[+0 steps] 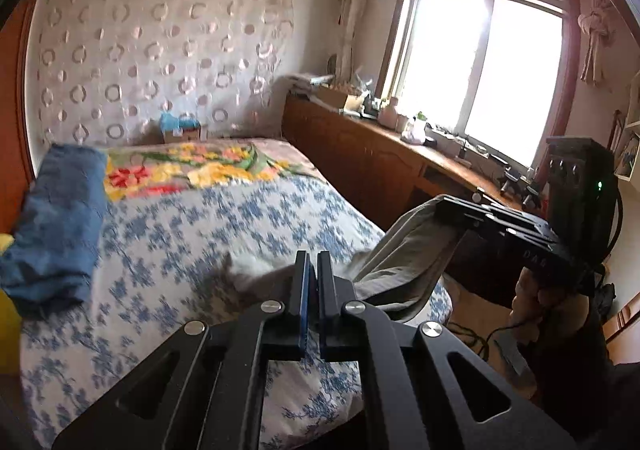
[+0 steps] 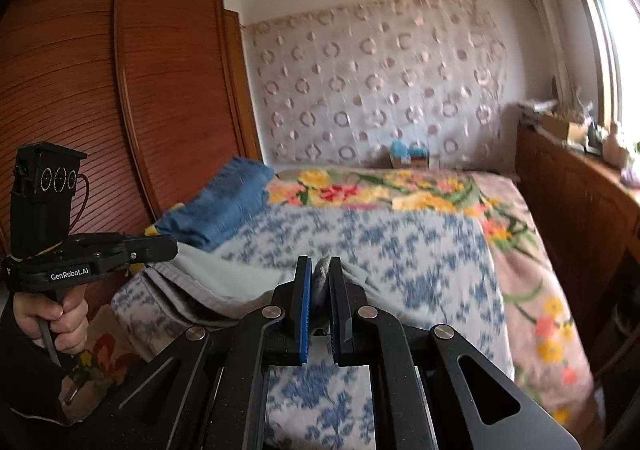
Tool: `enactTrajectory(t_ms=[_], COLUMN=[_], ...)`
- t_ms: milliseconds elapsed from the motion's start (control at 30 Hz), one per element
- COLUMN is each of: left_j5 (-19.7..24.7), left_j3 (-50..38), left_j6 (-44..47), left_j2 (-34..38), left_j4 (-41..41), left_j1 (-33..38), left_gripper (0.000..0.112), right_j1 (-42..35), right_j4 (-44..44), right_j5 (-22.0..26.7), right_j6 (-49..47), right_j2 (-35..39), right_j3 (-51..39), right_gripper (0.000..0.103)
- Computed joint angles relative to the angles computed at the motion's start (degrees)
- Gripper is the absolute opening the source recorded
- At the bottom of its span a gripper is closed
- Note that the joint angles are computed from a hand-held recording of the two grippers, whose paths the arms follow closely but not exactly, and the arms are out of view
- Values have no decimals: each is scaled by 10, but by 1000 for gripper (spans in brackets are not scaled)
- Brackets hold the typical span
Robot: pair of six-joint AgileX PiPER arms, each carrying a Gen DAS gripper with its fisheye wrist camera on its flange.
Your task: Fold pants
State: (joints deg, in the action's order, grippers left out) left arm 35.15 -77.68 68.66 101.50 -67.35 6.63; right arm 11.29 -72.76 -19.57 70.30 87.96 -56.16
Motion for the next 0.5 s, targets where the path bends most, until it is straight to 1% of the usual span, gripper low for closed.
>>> enactTrajectory(t_ms=[67, 100, 133, 200, 267, 300, 367, 433, 467, 500], left_j5=[2, 3, 2, 2, 5, 5, 7, 9, 13, 17], left_j3=[-12, -19, -25, -40, -65, -79, -124, -162, -202, -222], left_j6=[-3, -6, -6, -13, -28, -38, -71, -97, -125, -139], left_j2=[-5, -5, -6, -6, 1, 7, 31, 52, 76, 88], left_j4=[1, 4, 5, 10, 21, 32, 63, 86, 111, 122], left_j1=[6, 9, 12, 19, 25, 27, 30, 32, 34, 36], left_gripper=[4, 4, 4, 4, 4, 4, 4, 4, 4, 4], right_j1=[10, 18, 24, 33, 40, 36, 37, 35, 34, 31], right_j4=[-15, -8, -25, -18, -56, -55, -105, -136, -176, -200], right_j5=[8, 13, 18, 23, 29, 24, 24, 22, 21, 16], right_j6=[10, 2, 15, 0, 34, 28, 78, 108, 150, 175], right_j2=[-5, -8, -9, 3, 15, 23, 48, 82, 102, 122], right_j3=[-17, -19, -32, -50, -83, -90, -132, -171, -202, -227], right_gripper=[7, 7, 7, 7, 7, 7, 7, 7, 7, 7])
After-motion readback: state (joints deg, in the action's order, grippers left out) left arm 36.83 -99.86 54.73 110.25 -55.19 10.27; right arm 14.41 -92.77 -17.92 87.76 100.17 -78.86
